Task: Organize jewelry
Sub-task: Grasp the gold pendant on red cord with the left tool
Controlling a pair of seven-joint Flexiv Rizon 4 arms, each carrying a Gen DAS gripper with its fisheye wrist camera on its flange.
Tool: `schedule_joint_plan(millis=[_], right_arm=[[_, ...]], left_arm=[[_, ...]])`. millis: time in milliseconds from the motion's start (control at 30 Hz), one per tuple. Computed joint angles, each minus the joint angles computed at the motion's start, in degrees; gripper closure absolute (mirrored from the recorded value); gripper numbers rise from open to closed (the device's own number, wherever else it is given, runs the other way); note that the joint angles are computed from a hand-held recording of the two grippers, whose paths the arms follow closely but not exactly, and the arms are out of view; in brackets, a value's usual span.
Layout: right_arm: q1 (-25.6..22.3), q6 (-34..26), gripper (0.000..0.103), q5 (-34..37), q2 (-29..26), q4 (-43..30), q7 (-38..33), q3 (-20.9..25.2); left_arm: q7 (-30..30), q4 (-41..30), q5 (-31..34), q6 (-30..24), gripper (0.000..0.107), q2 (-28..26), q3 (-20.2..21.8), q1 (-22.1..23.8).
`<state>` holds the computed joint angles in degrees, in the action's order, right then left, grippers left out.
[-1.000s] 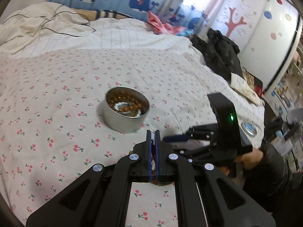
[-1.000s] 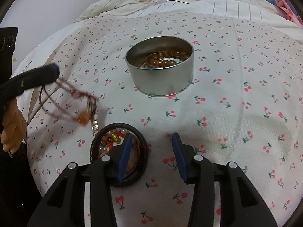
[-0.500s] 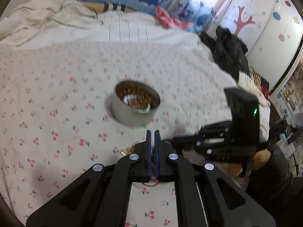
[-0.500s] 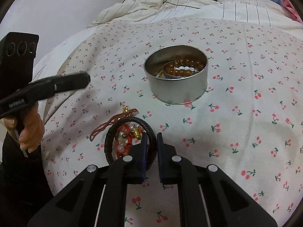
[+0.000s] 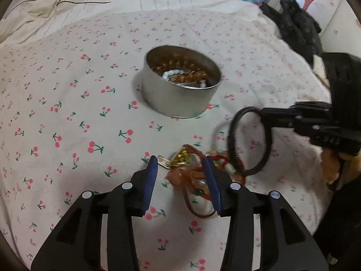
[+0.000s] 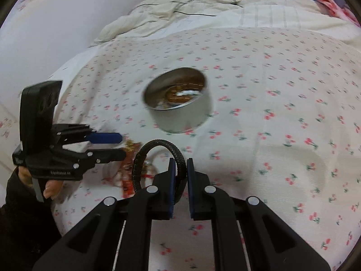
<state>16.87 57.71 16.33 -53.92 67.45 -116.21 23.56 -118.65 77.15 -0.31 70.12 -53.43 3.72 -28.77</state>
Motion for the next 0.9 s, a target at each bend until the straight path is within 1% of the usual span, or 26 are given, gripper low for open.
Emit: schedule_joint_plan(millis=[67, 133, 200, 233, 300, 333, 367, 433, 500, 533, 600, 667, 733, 767, 800, 900], right_arm=[[0.18, -0.23, 0.092, -0.11, -0.34, -0.51, 1.10, -0.62], [0.63, -0.21, 0.092, -0.60, -0.53, -0.68, 2.30, -1.44], [0.72, -0.47, 0.092, -1.02, -0.77, -0.87, 3.22, -1.82], [0.78, -0.61, 0.092, -1.29, -0.88, -0.93, 3.69, -2.07], [1.97, -0.39, 0.092, -2.83, -1.04, -0.75, 5.46, -3.68], [2.42, -0.48, 0.092, -3.60, -1.20, -0.68, 6.41, -4.29], [2.18, -1.75, 0.092, -3.96, -1.61, -1.23, 6.79, -3.95], [2.06, -1.95, 0.091, -4.33, -1.76, -1.23, 6.98, -3.68], [1.84, -2.39, 0.066, -4.43, -1.99, -1.39, 7.14, -3.27], [1.63, -2.77, 0.063, -4.40, -2.16, -1.56, 6.69, -2.83], [2.31, -2.04, 0.061, -4.97, -2.10, -1.10, 6.75, -3.36], [2.43, -1.69, 0.060, -5.07, -2.28, -0.98, 6.96, -3.32], [3.38, 0.36, 0.062, -5.98, -2.19, 0.11, 7.27, -4.21], [4.26, 2.09, 0.072, -6.98, -1.86, 1.17, 7.59, -5.14], [4.39, 2.33, 0.092, -7.61, -1.91, 1.29, 7.86, -5.12], [3.22, 3.74, 0.093, -7.72, -1.71, 1.85, 6.46, -3.14]], left_arm=[[-0.34, -1.26, -0.18, -0.93, 0.066, -0.82, 0.17, -0.05], [-0.86, -1.59, -0.61, -0.18, 0.066, -1.44, -0.23, 0.36], [-0.98, -1.28, -1.65, 0.55, 0.080, -1.77, -1.31, 1.24], [-0.88, -1.05, -2.00, 0.55, 0.093, -1.76, -1.56, 1.56], [-0.68, 0.36, -2.92, 2.48, 0.094, -1.42, -2.75, 2.55], [-1.17, 1.40, -3.21, 4.01, 0.094, -0.96, -2.60, 2.53], [-1.48, 2.29, -3.41, 5.33, 0.094, -0.54, -2.38, 2.47], [-1.80, 4.52, -4.38, 8.95, 0.094, 0.43, -2.97, 3.13], [-2.25, 5.77, -5.09, 10.51, 0.094, 1.10, -2.14, 2.74], [-2.24, 6.42, -5.48, 11.05, 0.094, 1.43, -2.15, 2.83], [-1.85, 7.24, -6.48, 12.28, 0.094, 1.59, -2.98, 3.39], [-1.89, 7.18, -6.99, 11.81, 0.094, 1.68, -1.94, 2.64], [-2.23, 6.29, -7.47, 10.83, 0.094, 1.21, -1.30, 2.05], [-2.34, 5.83, -7.60, 10.61, 0.094, 0.95, -1.19, 1.89], [-2.30, 5.92, -7.57, 10.72, 0.094, 1.04, -1.16, 1.93], [-2.40, 7.14, -7.62, 12.12, 0.094, 1.74, -1.29, 2.10]])
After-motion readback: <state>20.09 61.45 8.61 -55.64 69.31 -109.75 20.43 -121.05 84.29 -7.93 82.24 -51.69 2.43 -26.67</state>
